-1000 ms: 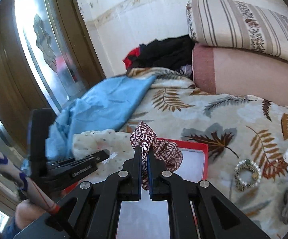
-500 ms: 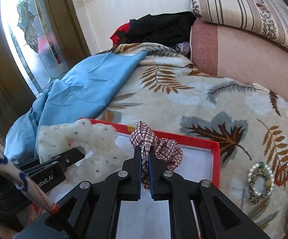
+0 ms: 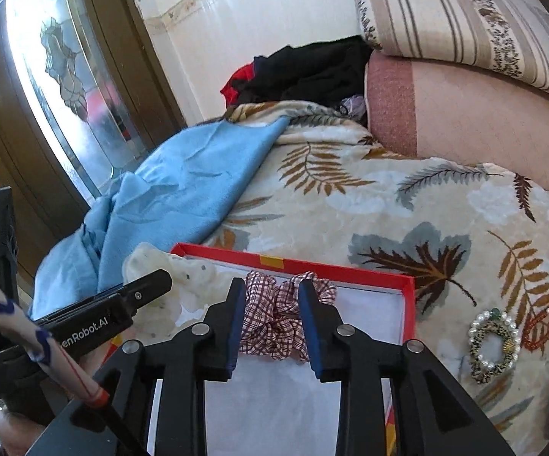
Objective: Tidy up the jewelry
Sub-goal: 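Open the left tool over the tray while the right tool releases the plaid scrunchie, then grasp the leopard-print bracelet with the left tool while the right tool grasps the dark red polka-dot scrunchie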
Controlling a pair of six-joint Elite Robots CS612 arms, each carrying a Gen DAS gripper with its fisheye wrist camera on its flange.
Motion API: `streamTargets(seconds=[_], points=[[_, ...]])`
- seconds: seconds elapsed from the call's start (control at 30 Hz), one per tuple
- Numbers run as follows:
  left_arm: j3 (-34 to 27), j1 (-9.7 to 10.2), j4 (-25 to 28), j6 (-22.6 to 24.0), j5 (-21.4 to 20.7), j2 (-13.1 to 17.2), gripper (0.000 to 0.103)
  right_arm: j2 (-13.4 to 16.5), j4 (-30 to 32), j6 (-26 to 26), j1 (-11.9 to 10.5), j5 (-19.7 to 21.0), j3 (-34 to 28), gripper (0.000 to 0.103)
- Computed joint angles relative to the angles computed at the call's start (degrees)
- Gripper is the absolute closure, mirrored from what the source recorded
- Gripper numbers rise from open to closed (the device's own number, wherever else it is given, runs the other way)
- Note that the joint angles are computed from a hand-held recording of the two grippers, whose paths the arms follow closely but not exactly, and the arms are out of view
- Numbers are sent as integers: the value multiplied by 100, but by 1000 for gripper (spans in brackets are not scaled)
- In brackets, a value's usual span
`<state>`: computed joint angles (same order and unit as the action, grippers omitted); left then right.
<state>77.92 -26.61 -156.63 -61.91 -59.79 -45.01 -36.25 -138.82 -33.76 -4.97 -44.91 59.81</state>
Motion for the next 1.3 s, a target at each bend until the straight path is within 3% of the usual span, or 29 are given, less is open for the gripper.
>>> streamTargets(seconds=[0.2, 0.5, 0.67, 0.77, 0.87, 1.0, 1.13, 1.3], points=[[-119, -65, -158, 229, 44, 51, 65, -66, 10, 190, -161, 220, 67, 72], [-608, -240, -180, 842, -18, 300, 63, -124, 26, 505, -528, 234, 188, 71], [-853, -334, -136, 1057, -192, 436, 63, -111, -270, 820, -834, 322, 201, 71], [-967, -392, -82, 1214, -234, 496, 63, -61, -524, 1063, -1006, 311, 160, 63], [-1039, -445, -40, 1339, -303, 538, 63, 27, -765, 1296, -1187, 221, 81, 62], [-1105, -513, -127, 1485, -690, 585, 62, 215, -1248, 1684, -1385, 11, -50, 62], [-1436, -562, -2, 1554, -1057, 768, 58, 520, -1106, 2417, -1538, -30, -546, 62], [-2476, -512, 870, 1426, -1611, 1296, 58, 729, -979, 2930, -1651, 137, -890, 62]])
